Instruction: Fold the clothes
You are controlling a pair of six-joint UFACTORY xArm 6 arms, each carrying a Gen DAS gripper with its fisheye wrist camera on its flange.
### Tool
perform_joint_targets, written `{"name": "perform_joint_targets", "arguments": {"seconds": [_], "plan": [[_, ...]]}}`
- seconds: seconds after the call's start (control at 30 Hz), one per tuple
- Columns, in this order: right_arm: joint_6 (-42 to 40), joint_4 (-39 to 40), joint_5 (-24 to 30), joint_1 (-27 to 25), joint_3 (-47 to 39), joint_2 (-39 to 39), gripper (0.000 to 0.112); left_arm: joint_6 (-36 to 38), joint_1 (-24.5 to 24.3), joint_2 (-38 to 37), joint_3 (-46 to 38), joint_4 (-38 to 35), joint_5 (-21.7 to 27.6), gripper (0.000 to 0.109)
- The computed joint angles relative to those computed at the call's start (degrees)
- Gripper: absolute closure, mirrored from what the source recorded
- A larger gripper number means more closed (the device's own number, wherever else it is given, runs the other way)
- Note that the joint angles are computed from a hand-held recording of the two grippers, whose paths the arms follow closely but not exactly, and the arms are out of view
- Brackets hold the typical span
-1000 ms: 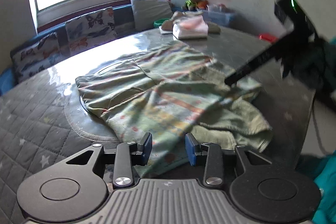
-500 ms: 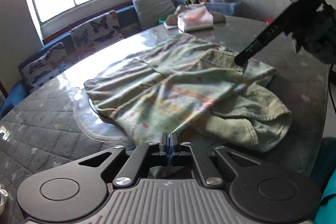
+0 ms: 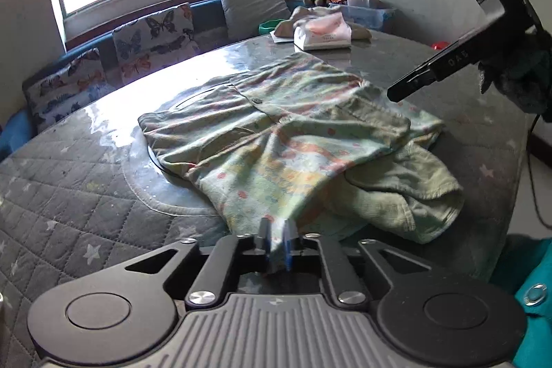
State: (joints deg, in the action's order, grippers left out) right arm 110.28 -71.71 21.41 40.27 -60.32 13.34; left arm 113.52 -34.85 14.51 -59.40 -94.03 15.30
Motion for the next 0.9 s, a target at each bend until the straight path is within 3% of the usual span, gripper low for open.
{"name": "perform_joint_targets", "arguments": {"seconds": [0.13, 0.27, 0.47, 0.6, 0.7, 0.9], "plan": [[-3.9, 0.3, 1.1, -0.7, -2.2, 1.1, 0.094, -4.8, 0.8, 0.8, -2.9, 0.0, 0.5, 0.095], [-8.6, 1.7, 2.3, -1.6, -6.5, 5.3, 0.094, -13.8, -0.3, 6.6, -10.3, 2.7, -0.4, 0.095], [-13.2, 3.6, 0.9, -2.4, -11.4, 11.2, 0.094, -27.1, -2.4, 15.1, -19.9, 11.1, -0.4, 0.094], [-15.7, 5.6, 0.7, -2.5, -11.9, 12.6, 0.095, -34.9, -4.0, 19.4, -22.7, 20.0, -4.7, 0.095], [-18.2, 6.5, 1.2, -2.3, -11.1, 12.0, 0.096, -29.8, -3.4, 19.9, -22.3, 16.5, -5.4, 0.090], [-18.9, 5.6, 3.9, -1.2, -12.7, 12.0, 0.096, -29.8, -3.2, 18.4, -21.0, 16.6, -6.8, 0.088]]}}
